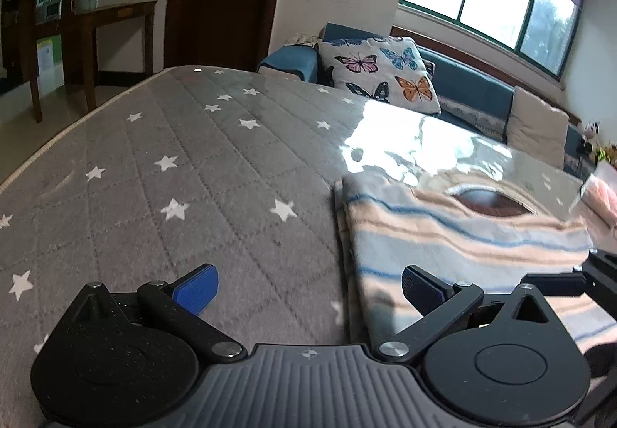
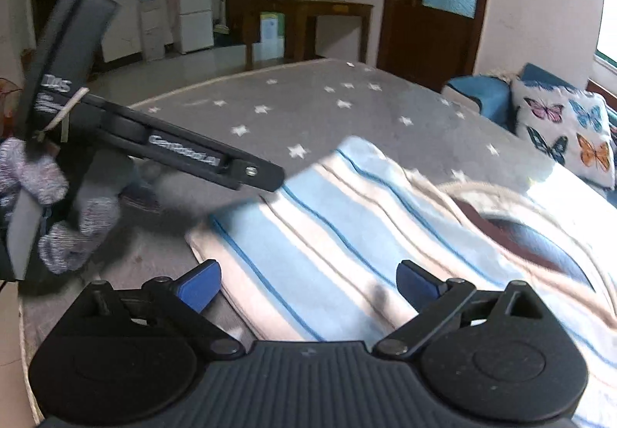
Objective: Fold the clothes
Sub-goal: 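Press the folded shirt flat and withdraw both open grippers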
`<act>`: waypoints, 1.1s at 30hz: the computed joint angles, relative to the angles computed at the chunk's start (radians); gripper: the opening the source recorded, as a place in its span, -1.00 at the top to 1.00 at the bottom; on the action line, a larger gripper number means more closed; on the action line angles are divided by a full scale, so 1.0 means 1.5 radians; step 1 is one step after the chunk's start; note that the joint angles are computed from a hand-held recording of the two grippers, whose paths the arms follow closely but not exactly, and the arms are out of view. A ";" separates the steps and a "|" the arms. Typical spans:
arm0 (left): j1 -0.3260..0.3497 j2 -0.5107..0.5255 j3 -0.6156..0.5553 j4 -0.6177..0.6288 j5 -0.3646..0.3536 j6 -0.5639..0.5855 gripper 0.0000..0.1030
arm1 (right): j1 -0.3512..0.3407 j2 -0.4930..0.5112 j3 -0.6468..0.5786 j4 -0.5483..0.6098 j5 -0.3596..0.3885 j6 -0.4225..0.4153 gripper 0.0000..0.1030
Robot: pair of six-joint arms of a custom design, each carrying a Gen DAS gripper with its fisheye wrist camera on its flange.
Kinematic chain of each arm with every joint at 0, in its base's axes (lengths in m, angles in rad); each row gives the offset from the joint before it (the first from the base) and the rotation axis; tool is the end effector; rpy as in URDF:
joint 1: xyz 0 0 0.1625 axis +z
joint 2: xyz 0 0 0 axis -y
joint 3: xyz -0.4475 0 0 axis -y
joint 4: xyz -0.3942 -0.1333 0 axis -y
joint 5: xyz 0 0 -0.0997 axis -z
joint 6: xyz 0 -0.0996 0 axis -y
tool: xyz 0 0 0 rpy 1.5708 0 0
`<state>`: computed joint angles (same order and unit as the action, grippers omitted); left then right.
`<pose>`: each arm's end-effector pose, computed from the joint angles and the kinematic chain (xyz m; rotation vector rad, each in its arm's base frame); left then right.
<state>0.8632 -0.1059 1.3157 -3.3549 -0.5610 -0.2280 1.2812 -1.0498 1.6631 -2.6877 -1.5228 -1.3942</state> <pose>-0.2875 -0.6709 -0.1493 0.1757 2.2482 -1.1413 -0.0620 -0.6915 0.2847 1.4575 -2.3326 0.5205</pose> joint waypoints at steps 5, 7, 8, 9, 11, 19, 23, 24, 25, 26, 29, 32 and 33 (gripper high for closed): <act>-0.010 0.012 0.005 0.028 0.035 -0.008 -1.00 | -0.014 -0.010 0.013 -0.010 0.004 0.002 -0.92; -0.010 0.013 0.010 0.022 0.039 -0.014 -1.00 | -0.022 -0.018 0.015 -0.014 0.018 0.015 -0.92; -0.011 0.015 0.010 0.018 0.042 -0.015 -1.00 | -0.025 -0.021 0.014 -0.016 0.025 0.024 -0.92; -0.012 0.016 0.009 0.020 0.045 -0.017 -1.00 | -0.029 -0.024 0.013 -0.022 0.031 0.033 -0.94; -0.014 0.018 0.007 0.024 0.052 -0.020 -1.00 | -0.035 -0.029 0.008 -0.028 0.033 0.049 -0.96; -0.020 0.026 0.000 0.036 0.073 -0.044 -1.00 | -0.079 -0.052 -0.010 -0.068 0.037 0.124 -0.97; -0.023 0.035 -0.008 0.044 0.087 -0.053 -1.00 | -0.105 -0.061 -0.027 -0.063 0.033 0.184 -0.98; -0.024 0.035 -0.008 0.047 0.089 -0.056 -1.00 | -0.111 -0.063 -0.032 -0.059 0.031 0.197 -0.98; -0.024 0.035 -0.008 0.052 0.090 -0.060 -1.00 | -0.117 -0.064 -0.035 -0.061 0.028 0.203 -0.98; -0.025 0.034 -0.008 0.058 0.091 -0.065 -1.00 | -0.122 -0.064 -0.036 -0.071 0.027 0.207 -0.98; -0.026 0.031 -0.003 0.070 0.092 -0.077 -1.00 | -0.139 -0.068 -0.041 -0.077 0.027 0.221 -0.99; -0.029 0.032 -0.002 0.076 0.095 -0.081 -1.00 | -0.151 -0.075 -0.041 -0.075 0.038 0.214 -0.99; -0.029 0.032 -0.002 0.079 0.095 -0.083 -1.00 | -0.154 -0.077 -0.041 -0.068 0.039 0.210 -0.99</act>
<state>0.8191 -0.0580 1.3132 -3.2366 -0.4178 -0.3525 1.0498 -1.1655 1.6017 -2.7904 -1.4637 -1.0795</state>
